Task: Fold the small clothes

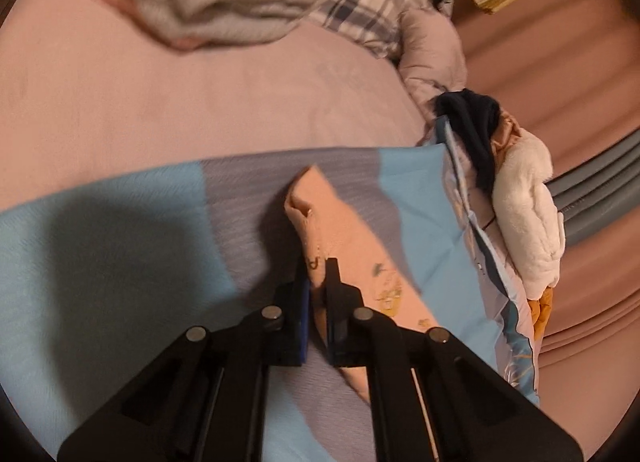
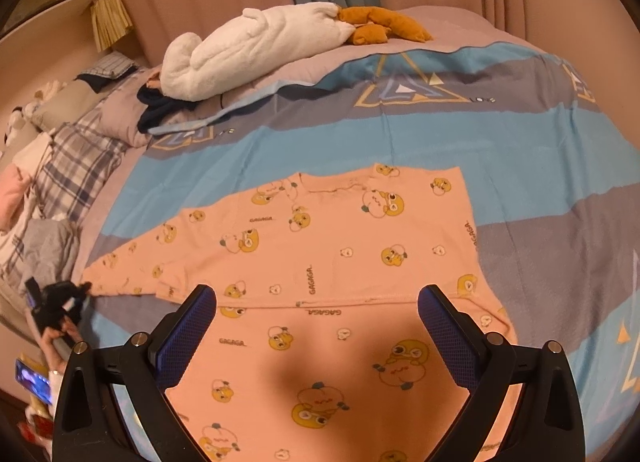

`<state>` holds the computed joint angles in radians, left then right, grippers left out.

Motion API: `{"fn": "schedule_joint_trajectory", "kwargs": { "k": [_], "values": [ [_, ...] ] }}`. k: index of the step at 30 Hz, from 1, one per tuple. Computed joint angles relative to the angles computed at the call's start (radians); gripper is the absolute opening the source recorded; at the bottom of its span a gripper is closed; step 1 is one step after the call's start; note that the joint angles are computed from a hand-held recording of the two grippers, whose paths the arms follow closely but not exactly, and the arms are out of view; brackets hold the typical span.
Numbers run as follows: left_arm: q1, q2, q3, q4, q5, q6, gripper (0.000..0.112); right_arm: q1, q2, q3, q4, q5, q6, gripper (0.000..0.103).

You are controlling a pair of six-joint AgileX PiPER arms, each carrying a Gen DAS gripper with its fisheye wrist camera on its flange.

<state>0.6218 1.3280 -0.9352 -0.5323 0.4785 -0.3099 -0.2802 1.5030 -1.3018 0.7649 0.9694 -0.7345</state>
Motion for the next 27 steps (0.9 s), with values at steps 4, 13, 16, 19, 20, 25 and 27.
{"fn": "schedule_joint_trajectory", "kwargs": {
  "k": [4,13,16,19,20,25,27],
  "values": [
    [-0.068,-0.016,-0.066,0.158,0.023,-0.129,0.005,-0.016,-0.009,0.004,0.015,-0.004,-0.006,0.1],
    [-0.279,-0.045,-0.221,0.441,0.099,-0.347,0.005,-0.062,-0.016,0.012,0.047,0.014,-0.024,0.1],
    [-0.344,-0.04,-0.269,0.5,0.127,-0.379,0.005,-0.076,-0.021,0.018,0.061,0.016,-0.031,0.1],
    [-0.423,-0.028,-0.307,0.575,0.147,-0.418,0.005,-0.094,-0.031,0.029,0.079,0.021,-0.047,0.1],
    [-0.448,-0.021,-0.32,0.585,0.154,-0.419,0.005,-0.097,-0.033,0.031,0.082,0.022,-0.049,0.1],
    [-0.571,0.004,-0.374,0.654,0.177,-0.443,0.005,-0.122,-0.036,0.038,0.103,0.031,-0.067,0.1],
    [-0.613,0.023,-0.408,0.68,0.194,-0.452,0.005,-0.132,-0.035,0.038,0.107,0.033,-0.072,0.1]
  ]
}}
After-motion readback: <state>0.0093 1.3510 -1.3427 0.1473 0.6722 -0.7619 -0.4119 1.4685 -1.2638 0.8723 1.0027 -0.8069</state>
